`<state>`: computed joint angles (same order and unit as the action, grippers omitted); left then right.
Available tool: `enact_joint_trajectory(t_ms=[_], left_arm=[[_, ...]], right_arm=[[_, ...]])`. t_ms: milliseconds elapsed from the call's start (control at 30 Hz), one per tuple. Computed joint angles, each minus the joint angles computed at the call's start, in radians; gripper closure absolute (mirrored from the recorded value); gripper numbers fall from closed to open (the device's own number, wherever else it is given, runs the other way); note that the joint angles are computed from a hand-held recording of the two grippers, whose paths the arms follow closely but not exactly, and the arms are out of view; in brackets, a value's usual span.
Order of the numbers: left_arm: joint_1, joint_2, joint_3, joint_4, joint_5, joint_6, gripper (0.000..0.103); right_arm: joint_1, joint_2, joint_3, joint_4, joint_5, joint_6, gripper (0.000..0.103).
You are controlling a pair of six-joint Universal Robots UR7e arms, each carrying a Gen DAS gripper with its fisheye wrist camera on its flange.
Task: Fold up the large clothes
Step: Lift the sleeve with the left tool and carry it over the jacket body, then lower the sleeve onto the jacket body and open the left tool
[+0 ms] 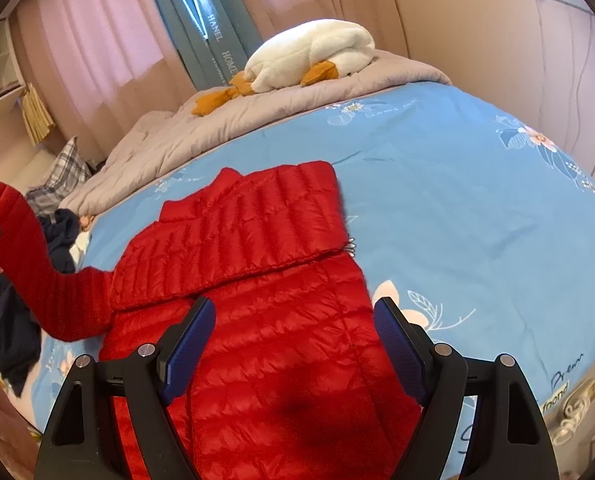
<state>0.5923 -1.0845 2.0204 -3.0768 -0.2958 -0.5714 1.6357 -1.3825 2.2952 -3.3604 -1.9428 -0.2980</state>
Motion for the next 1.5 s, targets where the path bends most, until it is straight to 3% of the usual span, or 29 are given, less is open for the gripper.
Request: enact_joint_trajectory(t_ms=[567, 1033, 1400, 1500], left_arm=[[0.008, 0.084, -0.058, 0.005, -0.162, 0.063, 0.099], [0.038, 0.175, -0.131, 0.108, -0.309, 0.068, 0.098], [0.097, 0.249, -0.182, 0.204, -0.483, 0.007, 0.097], [0.096, 0.266, -0.192, 0.226, -0.484, 0.011, 0.097]], right_arm=[[-0.021, -0.015, 0.001, 0.002, -0.008, 0.013, 0.022], [-0.036, -0.024, 0.003, 0.006, 0.000, 0.015, 0.022], [-0.054, -0.035, 0.006, 0.011, 0.003, 0.019, 0.022], [-0.063, -0.041, 0.008, 0.013, 0.003, 0.022, 0.022]])
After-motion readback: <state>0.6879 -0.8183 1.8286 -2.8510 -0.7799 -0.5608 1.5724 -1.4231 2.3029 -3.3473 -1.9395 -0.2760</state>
